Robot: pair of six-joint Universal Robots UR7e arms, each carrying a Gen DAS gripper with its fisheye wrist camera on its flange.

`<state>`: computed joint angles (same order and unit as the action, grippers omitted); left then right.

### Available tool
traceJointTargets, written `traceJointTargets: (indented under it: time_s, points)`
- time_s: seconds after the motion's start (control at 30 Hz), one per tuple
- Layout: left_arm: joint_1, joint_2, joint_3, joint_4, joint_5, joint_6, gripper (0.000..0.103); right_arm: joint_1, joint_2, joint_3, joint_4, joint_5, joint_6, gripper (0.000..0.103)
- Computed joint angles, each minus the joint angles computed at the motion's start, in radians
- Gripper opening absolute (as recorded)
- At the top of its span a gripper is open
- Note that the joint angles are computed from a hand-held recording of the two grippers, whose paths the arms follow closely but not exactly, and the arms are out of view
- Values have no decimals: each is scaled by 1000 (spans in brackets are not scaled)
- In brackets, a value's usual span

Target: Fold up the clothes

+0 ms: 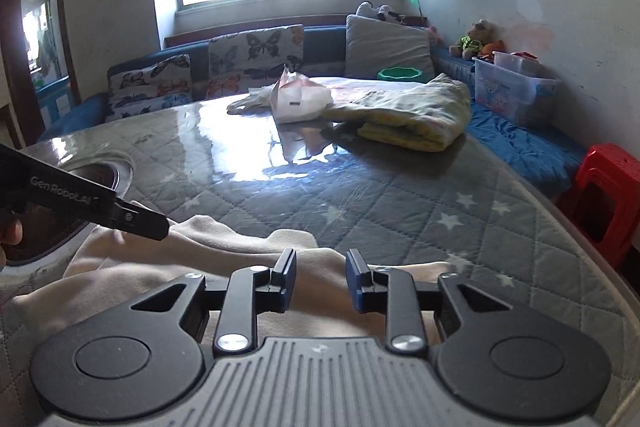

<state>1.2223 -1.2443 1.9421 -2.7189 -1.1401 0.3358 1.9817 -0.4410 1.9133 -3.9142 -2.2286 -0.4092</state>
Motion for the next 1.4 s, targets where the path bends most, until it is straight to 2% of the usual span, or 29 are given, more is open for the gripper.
traceJointTargets:
  time_s: [0.03,0.1,0.23,0.43,0.5,0.67,1.13,1.4]
  points:
    - [0,7,-3,-2,7,4,47,-2,4,-7,8,-2,-1,29]
    - [0,23,-8,-9,19,9,49,-6,9,-17,20,-4,0,39]
    - [-1,46,-6,-47,36,32,53,-11,17,-30,29,-13,-3,43]
    - [-9,55,-3,-69,50,41,61,-9,16,-30,17,-23,11,58]
    - [-13,50,8,-82,56,45,67,-5,14,-26,8,-25,11,74]
    - [-24,21,38,-98,47,46,76,16,17,-21,-25,-39,-24,85]
    - [-58,-80,146,-159,50,63,95,71,22,17,-88,-82,-23,98]
    - [-74,-132,202,-168,60,70,100,98,19,46,-108,-95,-4,100]
